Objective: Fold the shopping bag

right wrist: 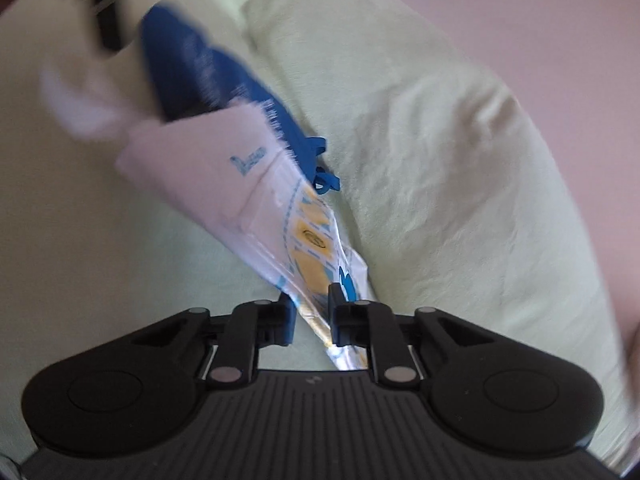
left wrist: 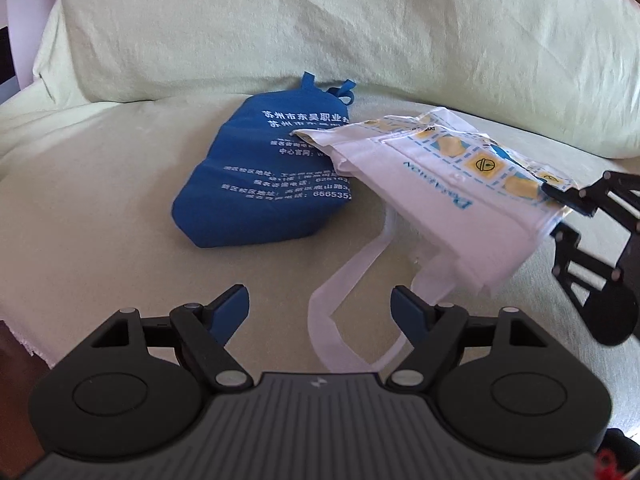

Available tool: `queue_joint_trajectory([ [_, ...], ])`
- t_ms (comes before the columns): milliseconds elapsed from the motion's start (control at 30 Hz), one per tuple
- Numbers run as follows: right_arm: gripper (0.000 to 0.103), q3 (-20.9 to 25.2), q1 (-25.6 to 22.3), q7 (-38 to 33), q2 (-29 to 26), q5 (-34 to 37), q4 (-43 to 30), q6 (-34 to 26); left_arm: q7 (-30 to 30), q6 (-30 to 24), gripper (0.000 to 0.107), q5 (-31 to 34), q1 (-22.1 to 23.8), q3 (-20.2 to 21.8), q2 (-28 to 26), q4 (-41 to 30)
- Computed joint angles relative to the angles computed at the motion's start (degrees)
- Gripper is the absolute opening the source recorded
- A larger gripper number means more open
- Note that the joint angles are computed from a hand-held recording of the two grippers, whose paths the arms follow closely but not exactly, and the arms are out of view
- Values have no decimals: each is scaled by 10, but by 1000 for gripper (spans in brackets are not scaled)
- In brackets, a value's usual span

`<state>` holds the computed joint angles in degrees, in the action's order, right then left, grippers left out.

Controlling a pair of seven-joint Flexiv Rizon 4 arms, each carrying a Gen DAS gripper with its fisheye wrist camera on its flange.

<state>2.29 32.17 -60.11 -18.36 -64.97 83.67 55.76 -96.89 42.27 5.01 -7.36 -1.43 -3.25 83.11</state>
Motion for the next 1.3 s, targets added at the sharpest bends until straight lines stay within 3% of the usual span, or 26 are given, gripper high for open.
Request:
queue_joint_trajectory([
  [100,12,18,-6,124,-14,169,-79,-29,-20,-9,79,17,-2,0,14,-3],
  [167,12,15,-14,221,-18,246,-114,-23,-26,-10,79,22,-2,-2,18,-5],
  [400,12,11,-50,453,21,372,-86,52,-27,-5,79,24,-11,-15,37,-4],
  [467,12,9,-55,474,45,352,-51,62,-33,-11,80,24,-14,-18,37,-6],
  [567,12,16,-64,492,67,324,-19,64,-43,-39,80,73,-19,-26,27,-27],
  [667,12,26,-74,495,69,324,-15,66,-35,-49,80,96,-24,-27,16,-43],
  [767,12,29,-80,499,69,331,-15,72,-24,-36,88,104,-27,-23,5,-48],
  [900,13,31,-81,495,64,325,-21,75,-26,-30,88,164,-33,-16,-21,-71],
  [1000,13,33,-82,475,57,334,-30,78,37,-7,88,255,-47,-10,-61,-101],
  [1133,14,30,-77,452,52,331,-37,77,153,14,88,276,-53,3,-123,-142],
  [1167,14,30,-77,445,51,330,-38,77,164,12,86,276,-57,9,-134,-152],
  [1200,14,29,-76,440,50,327,-39,76,198,-6,67,278,-59,13,-160,-174],
  [1233,14,27,-74,429,43,323,-48,75,202,-18,29,286,-65,23,-177,-191],
  [1300,14,24,-68,403,27,314,-67,69,168,-14,20,256,-64,39,-179,-194],
])
